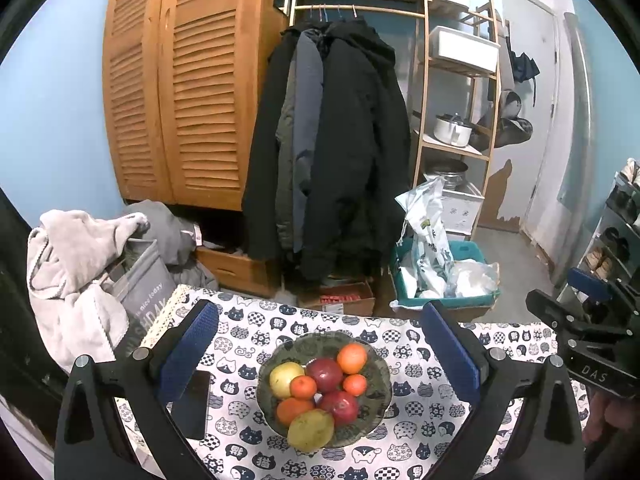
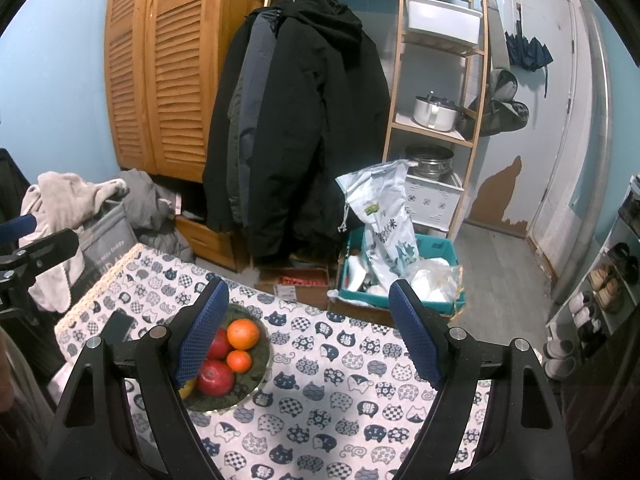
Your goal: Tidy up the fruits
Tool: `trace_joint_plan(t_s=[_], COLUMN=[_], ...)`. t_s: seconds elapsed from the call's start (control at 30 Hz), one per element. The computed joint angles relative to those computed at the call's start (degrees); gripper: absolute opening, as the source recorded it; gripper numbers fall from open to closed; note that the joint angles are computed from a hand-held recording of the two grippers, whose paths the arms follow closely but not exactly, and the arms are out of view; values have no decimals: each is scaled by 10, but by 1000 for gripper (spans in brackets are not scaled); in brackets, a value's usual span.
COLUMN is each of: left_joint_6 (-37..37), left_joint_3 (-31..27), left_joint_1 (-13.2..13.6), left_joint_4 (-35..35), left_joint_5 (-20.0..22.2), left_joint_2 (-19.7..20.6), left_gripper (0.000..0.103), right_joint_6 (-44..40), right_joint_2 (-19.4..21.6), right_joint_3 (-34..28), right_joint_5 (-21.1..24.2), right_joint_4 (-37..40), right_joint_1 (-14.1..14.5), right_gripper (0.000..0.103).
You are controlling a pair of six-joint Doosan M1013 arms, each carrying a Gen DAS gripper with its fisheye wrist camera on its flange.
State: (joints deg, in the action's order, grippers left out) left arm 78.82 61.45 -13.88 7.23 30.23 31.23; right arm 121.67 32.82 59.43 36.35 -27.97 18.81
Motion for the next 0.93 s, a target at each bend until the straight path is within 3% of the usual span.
trace_joint_plan(t_s=[0.93], left_joint_6=[0], left_joint_3=[-6], left_joint_1=[-2], left_joint_4=[5], left_joint_5=[4], left_joint_2=[1], left_gripper=[102], right_joint_6=[0], right_joint_2=[-3], right_joint_3=[3], right_joint_5=[-2], right_joint_4=[-1], right_joint_1=[-2], right_gripper=[81])
